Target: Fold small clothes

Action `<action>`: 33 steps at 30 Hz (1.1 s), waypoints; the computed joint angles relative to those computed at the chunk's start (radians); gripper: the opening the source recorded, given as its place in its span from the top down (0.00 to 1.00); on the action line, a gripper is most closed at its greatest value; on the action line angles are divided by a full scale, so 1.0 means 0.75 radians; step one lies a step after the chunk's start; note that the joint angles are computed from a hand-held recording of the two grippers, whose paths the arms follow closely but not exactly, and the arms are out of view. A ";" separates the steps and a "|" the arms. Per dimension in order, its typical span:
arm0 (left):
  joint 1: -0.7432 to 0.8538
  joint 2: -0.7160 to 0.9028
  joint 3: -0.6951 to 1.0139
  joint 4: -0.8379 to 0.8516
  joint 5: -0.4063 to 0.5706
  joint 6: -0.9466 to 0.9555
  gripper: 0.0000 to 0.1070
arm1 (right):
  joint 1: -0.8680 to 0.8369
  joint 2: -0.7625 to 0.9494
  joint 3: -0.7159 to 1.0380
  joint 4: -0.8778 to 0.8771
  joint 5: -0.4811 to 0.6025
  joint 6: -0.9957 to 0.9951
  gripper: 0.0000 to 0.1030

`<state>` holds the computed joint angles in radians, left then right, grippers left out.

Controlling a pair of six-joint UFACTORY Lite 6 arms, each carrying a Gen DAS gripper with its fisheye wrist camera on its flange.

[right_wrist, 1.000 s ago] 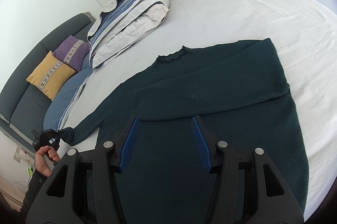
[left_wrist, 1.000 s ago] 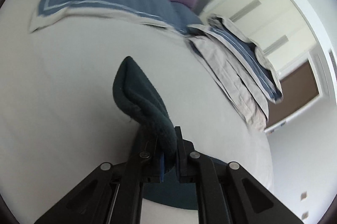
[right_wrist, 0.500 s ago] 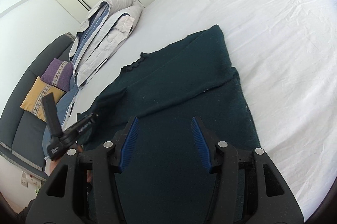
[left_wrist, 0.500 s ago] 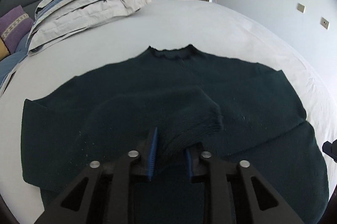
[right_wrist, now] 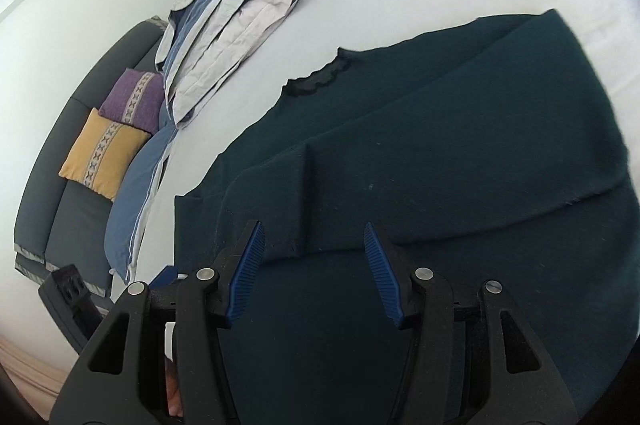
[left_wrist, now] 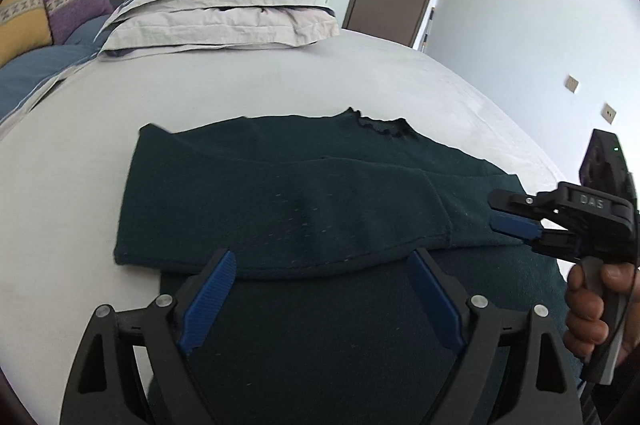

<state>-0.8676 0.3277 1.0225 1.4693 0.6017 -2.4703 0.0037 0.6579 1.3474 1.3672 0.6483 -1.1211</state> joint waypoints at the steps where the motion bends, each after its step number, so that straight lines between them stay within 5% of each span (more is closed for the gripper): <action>1: 0.008 -0.073 -0.093 0.044 -0.002 -0.084 0.17 | 0.041 0.101 0.140 -0.108 -0.010 0.140 0.49; 4: 0.039 -0.259 -0.311 0.104 0.000 -0.213 0.18 | 0.148 0.336 0.500 -0.414 -0.006 0.541 0.48; 9: 0.110 -0.469 -0.540 0.162 -0.003 -0.304 0.20 | 0.256 0.520 0.771 -0.646 -0.073 0.766 0.49; 10: 0.133 -0.499 -0.575 0.184 -0.018 -0.325 0.23 | 0.270 0.522 0.782 -0.686 -0.090 0.787 0.61; 11: 0.163 -0.527 -0.608 0.216 -0.041 -0.355 0.26 | 0.285 0.537 0.823 -0.756 -0.090 0.836 0.84; 14: 0.263 -0.566 -0.652 0.315 -0.099 -0.439 0.29 | 0.296 0.490 0.798 -0.821 -0.126 0.835 0.94; 20: 0.461 -0.628 -0.684 0.465 -0.206 -0.500 0.29 | 0.167 0.328 0.647 -0.738 -0.133 0.683 0.94; 29: 0.768 -0.201 -0.295 0.806 -0.502 -0.650 0.29 | 0.000 0.302 0.613 -0.781 -0.069 0.593 0.94; 33: 0.845 0.048 -0.039 0.537 -0.588 -0.333 0.37 | -0.015 0.360 0.667 -0.741 -0.059 0.560 0.94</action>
